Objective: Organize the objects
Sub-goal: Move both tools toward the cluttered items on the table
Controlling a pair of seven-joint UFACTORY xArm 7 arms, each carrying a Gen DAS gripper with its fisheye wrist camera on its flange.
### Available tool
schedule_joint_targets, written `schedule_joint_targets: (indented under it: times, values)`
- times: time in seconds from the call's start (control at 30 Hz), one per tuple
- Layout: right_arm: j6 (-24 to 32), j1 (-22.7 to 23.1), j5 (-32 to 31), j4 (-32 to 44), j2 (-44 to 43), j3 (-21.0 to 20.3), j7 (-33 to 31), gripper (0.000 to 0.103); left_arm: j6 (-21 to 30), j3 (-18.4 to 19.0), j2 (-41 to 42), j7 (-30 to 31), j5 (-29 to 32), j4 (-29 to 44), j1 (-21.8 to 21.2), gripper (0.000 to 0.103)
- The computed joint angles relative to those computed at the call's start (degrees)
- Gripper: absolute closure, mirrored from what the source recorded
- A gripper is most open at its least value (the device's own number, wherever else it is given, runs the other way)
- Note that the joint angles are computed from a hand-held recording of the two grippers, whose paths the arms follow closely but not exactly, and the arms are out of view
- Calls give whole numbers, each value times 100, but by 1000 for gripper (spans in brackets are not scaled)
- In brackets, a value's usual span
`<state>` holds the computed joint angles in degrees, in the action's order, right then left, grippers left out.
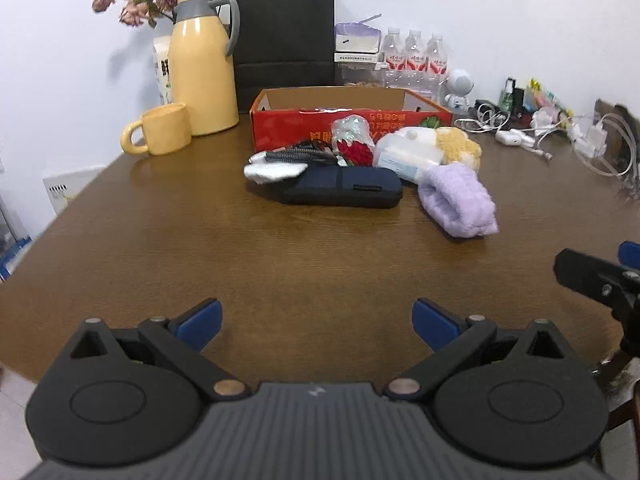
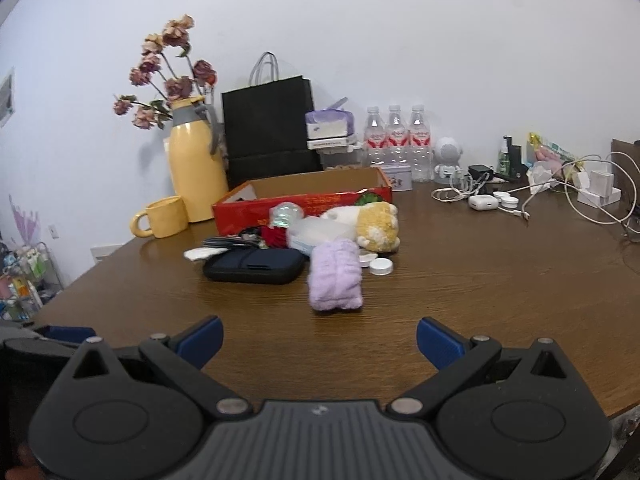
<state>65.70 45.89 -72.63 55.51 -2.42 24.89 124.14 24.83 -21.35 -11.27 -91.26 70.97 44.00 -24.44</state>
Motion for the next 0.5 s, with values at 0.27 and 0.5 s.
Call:
schedule_joint_targets:
  times: [0.27, 0.5]
  values:
    - [-293, -402, -176, -163, -172, -217, 4, 0, -111, 245, 507, 71, 356, 564, -12, 0]
    - [-767, -777, -158, 58, 78, -457, -511, 7, -222, 598, 1128, 26, 602, 1173, -93, 0]
